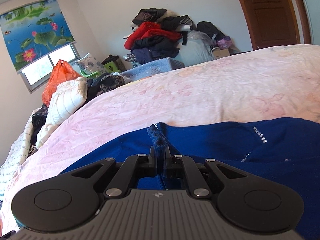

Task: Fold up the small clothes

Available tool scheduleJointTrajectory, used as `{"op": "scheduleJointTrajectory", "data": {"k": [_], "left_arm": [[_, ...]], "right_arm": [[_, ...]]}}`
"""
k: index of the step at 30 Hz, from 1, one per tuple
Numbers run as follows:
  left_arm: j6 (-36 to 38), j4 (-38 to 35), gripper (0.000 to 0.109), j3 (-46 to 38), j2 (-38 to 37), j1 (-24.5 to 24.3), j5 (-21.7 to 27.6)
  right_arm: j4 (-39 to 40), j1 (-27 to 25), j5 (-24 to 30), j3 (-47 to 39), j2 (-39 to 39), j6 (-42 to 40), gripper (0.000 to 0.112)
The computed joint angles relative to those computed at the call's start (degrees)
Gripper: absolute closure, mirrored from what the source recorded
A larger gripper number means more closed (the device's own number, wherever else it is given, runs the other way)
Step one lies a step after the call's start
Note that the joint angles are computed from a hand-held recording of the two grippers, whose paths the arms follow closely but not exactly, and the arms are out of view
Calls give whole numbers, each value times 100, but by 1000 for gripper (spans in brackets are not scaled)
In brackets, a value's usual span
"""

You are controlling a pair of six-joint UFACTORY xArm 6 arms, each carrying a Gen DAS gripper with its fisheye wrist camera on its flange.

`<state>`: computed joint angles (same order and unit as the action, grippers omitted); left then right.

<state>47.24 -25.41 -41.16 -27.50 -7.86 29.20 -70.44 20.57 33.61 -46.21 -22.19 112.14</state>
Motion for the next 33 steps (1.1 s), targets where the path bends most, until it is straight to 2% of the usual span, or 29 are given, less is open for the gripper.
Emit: {"op": "scheduleJointTrajectory", "data": {"k": [4,21,29,31,33], "left_arm": [[66,-14,6,25,3,35,-94],[-284,164,6,-394,328,484,500],[-337,248,6,-393,343,536,521],[-362,263,6,-433,359,574,605],[-361,255,6,-479,363,631,706]], "right_arm": [[-5,69,-65,-229,256,-17,102],[232,242,-603,-1422,1637,-565,102],[327,275,-746,-1792,2077,-665,101],[623,225,-894,-1887,2243,-934,94],[1160,90,-1336,-1812,2307,-1207,84]]}}
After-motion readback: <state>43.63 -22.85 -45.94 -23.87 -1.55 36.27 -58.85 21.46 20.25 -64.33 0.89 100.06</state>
